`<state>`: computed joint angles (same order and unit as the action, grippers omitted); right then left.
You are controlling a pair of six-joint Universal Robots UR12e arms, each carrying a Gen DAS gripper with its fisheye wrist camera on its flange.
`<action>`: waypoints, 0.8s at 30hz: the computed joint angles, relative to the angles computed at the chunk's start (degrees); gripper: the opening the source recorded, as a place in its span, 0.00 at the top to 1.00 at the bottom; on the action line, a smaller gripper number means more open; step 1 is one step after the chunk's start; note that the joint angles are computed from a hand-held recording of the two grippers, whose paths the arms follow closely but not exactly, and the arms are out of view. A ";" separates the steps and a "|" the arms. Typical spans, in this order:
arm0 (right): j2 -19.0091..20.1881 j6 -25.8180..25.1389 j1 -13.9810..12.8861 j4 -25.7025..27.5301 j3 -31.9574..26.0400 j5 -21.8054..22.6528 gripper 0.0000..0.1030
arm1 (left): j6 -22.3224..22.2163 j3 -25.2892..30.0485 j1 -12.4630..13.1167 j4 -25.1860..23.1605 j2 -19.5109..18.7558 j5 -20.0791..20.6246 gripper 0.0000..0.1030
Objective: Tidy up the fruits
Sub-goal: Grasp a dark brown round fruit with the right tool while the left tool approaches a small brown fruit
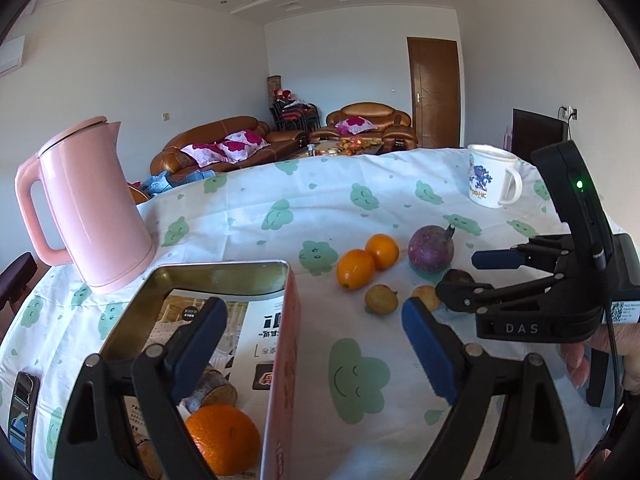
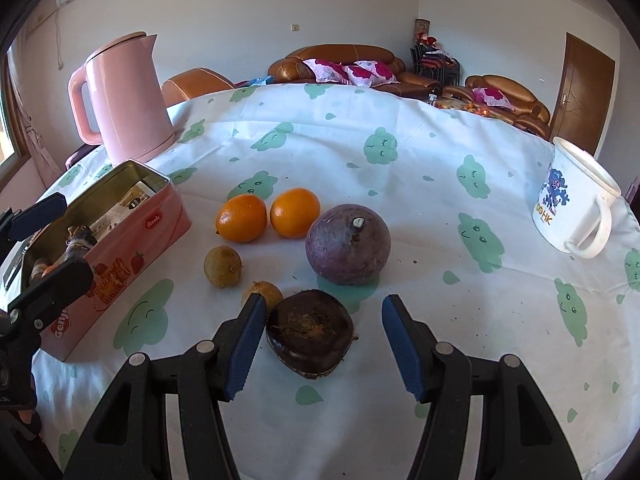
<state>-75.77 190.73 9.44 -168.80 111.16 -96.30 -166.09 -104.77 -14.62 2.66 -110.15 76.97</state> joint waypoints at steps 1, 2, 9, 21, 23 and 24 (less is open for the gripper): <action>-0.14 0.45 -0.40 0.05 0.18 1.32 0.40 | 0.17 0.12 -0.08 -0.39 -0.08 0.03 0.11; -0.24 0.76 -0.75 -0.17 0.42 2.42 0.40 | 0.37 0.19 -0.14 -0.76 -0.10 -0.05 0.11; -0.89 1.71 -1.09 0.68 1.13 2.90 0.43 | 1.03 0.32 -0.42 -1.49 -0.28 0.41 0.11; -1.01 0.58 -0.30 1.01 1.10 -1.56 0.56 | 2.79 2.02 -1.71 -4.98 -0.99 -1.15 0.12; -1.32 0.65 -0.34 0.82 1.50 -3.70 0.56 | 3.24 2.68 -2.11 -6.58 -1.25 -1.92 0.14; -1.48 0.72 -0.49 0.87 1.68 -4.41 0.56 | 3.68 3.03 -2.40 -7.33 -1.41 -2.12 0.17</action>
